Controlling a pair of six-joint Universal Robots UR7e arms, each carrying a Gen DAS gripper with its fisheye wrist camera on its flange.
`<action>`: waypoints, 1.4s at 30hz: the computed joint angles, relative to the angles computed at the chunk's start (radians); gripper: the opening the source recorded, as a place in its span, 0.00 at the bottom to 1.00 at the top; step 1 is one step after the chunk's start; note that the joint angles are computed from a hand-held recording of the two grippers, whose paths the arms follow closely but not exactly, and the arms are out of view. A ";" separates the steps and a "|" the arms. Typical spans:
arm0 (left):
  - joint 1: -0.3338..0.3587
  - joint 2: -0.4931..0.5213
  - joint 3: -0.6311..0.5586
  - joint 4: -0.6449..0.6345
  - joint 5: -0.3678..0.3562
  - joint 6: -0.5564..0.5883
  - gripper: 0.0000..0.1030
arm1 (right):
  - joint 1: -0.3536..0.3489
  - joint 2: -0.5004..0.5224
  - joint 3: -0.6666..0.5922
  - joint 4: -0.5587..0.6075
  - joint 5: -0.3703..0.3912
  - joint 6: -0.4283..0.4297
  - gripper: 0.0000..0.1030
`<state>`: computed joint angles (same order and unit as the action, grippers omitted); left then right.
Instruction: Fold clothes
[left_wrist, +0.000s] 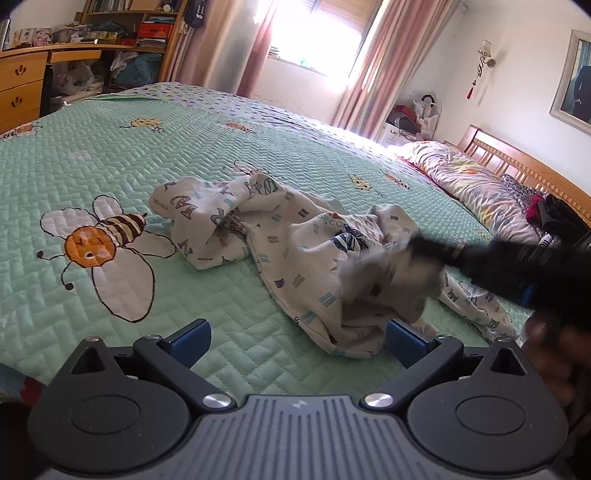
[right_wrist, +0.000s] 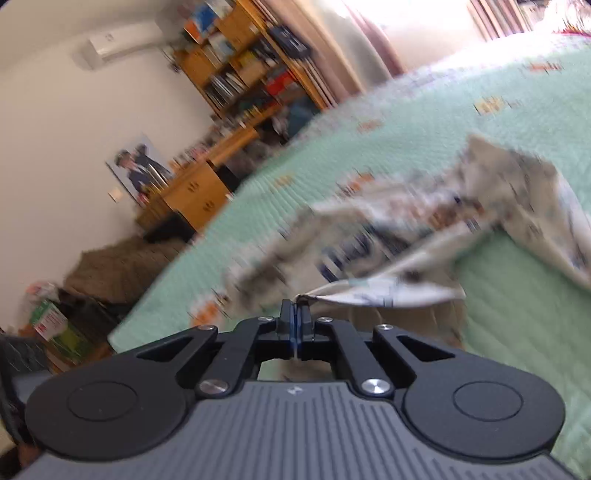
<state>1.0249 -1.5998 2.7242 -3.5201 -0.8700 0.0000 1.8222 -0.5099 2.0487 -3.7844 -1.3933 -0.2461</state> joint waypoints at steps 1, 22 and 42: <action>-0.001 -0.003 0.000 -0.001 0.000 0.001 0.98 | 0.007 -0.014 0.000 -0.006 0.036 0.010 0.01; -0.001 0.162 -0.068 -0.148 -0.233 0.225 1.00 | 0.112 -0.088 -0.122 0.214 0.095 0.091 0.01; 0.435 0.170 -0.290 -0.003 -0.602 0.110 0.12 | 0.102 -0.046 -0.171 0.309 -0.188 0.094 0.40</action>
<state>1.4604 -1.4300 2.4344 -3.5233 -1.4717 0.1099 1.9238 -0.5557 1.8779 -3.4750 -1.5813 -0.1526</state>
